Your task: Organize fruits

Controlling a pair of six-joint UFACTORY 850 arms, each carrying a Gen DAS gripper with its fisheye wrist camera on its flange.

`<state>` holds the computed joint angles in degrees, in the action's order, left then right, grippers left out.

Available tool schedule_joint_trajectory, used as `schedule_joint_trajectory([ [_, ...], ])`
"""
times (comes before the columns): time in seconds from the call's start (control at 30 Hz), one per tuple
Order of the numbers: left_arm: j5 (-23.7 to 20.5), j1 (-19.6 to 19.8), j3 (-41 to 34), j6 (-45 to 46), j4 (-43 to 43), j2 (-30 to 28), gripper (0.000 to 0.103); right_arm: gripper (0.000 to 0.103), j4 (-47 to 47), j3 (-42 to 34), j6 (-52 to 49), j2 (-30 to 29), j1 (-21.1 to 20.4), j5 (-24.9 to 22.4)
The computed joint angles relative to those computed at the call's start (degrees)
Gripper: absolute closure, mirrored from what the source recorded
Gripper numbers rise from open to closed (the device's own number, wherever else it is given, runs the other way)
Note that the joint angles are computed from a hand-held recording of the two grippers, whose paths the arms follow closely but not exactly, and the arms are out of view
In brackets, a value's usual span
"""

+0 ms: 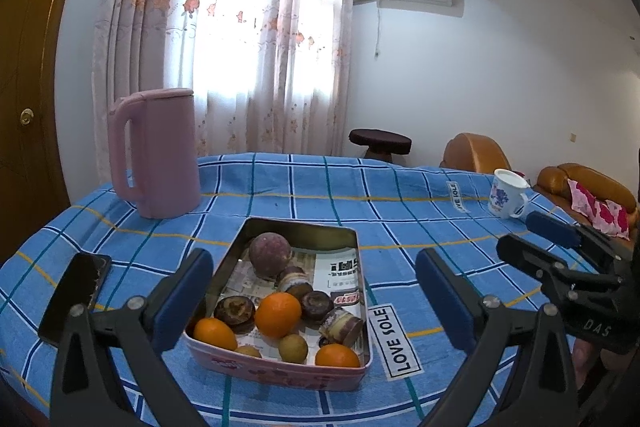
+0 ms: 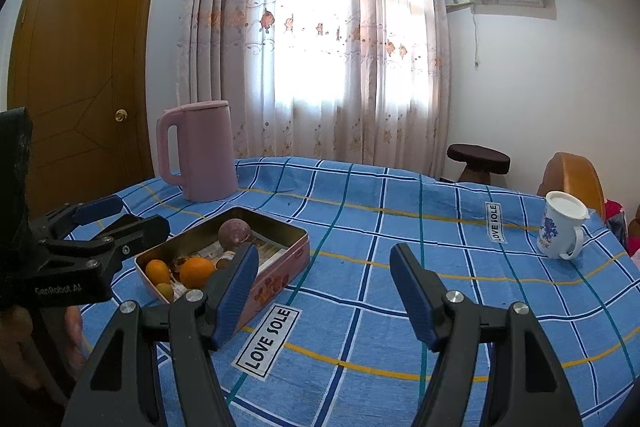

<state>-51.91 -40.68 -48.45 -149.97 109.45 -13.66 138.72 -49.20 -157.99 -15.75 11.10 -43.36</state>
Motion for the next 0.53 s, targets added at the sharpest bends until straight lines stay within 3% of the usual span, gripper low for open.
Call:
schedule_joint_trajectory([
  [0.53, 0.7, -0.1, -0.4, 0.9, -0.3, -0.4, 0.000, 0.033, -0.3, -0.4, -0.1, -0.9, -0.2, 1.0],
])
